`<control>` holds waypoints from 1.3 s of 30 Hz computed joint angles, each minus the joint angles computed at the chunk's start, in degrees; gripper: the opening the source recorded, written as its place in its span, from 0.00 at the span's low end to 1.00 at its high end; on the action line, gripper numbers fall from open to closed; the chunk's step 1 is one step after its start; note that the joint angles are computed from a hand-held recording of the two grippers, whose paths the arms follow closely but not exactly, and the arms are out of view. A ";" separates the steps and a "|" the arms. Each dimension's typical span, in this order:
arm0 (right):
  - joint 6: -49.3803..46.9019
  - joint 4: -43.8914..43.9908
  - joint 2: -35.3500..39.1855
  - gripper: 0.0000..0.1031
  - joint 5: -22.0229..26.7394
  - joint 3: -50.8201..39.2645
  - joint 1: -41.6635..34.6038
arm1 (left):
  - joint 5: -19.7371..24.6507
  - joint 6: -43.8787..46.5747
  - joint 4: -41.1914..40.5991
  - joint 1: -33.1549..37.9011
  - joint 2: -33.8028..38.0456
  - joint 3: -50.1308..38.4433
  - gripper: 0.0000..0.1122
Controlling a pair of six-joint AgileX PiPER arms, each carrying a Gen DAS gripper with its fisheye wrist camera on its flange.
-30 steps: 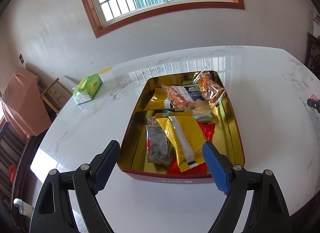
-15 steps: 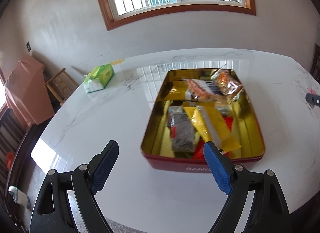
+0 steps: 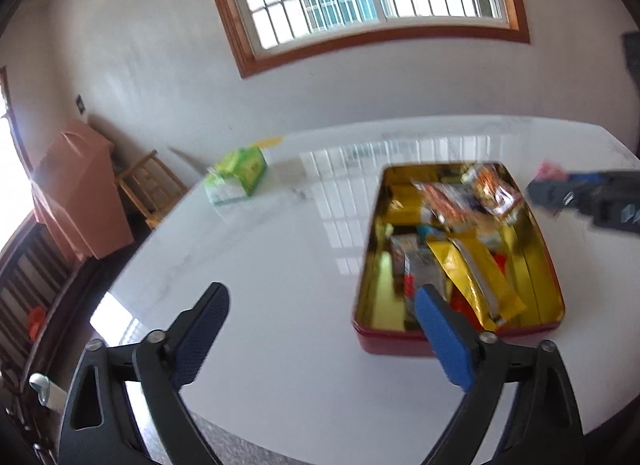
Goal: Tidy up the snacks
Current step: 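Carry the pink candy over the tin with the right gripper, then drop the pink candy into the tin by opening the right gripper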
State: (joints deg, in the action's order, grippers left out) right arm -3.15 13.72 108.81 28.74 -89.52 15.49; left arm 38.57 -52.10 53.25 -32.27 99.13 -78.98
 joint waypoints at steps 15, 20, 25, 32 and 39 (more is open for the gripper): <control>6.72 -7.33 10.21 0.47 4.43 -13.48 2.02 | -10.20 -4.21 0.60 4.73 -5.91 -0.06 0.91; 4.69 -4.61 4.74 0.55 -0.49 -7.80 1.99 | -10.72 -5.42 0.42 5.39 -7.29 -0.52 0.91; 1.77 -0.46 -2.93 0.63 -5.56 0.25 2.28 | -10.44 -9.39 4.94 3.99 -10.12 1.00 0.91; 1.87 -0.95 -14.90 0.69 -10.59 12.61 2.49 | -9.09 -8.43 5.99 0.81 -13.72 1.55 0.91; 0.45 1.10 -23.76 0.72 -12.43 21.58 -0.03 | -15.17 -0.93 -3.32 -1.22 -20.36 3.75 0.91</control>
State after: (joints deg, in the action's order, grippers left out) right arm -2.70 14.82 85.05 16.31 -67.94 15.46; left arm 23.40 -53.03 49.93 -33.49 78.77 -75.23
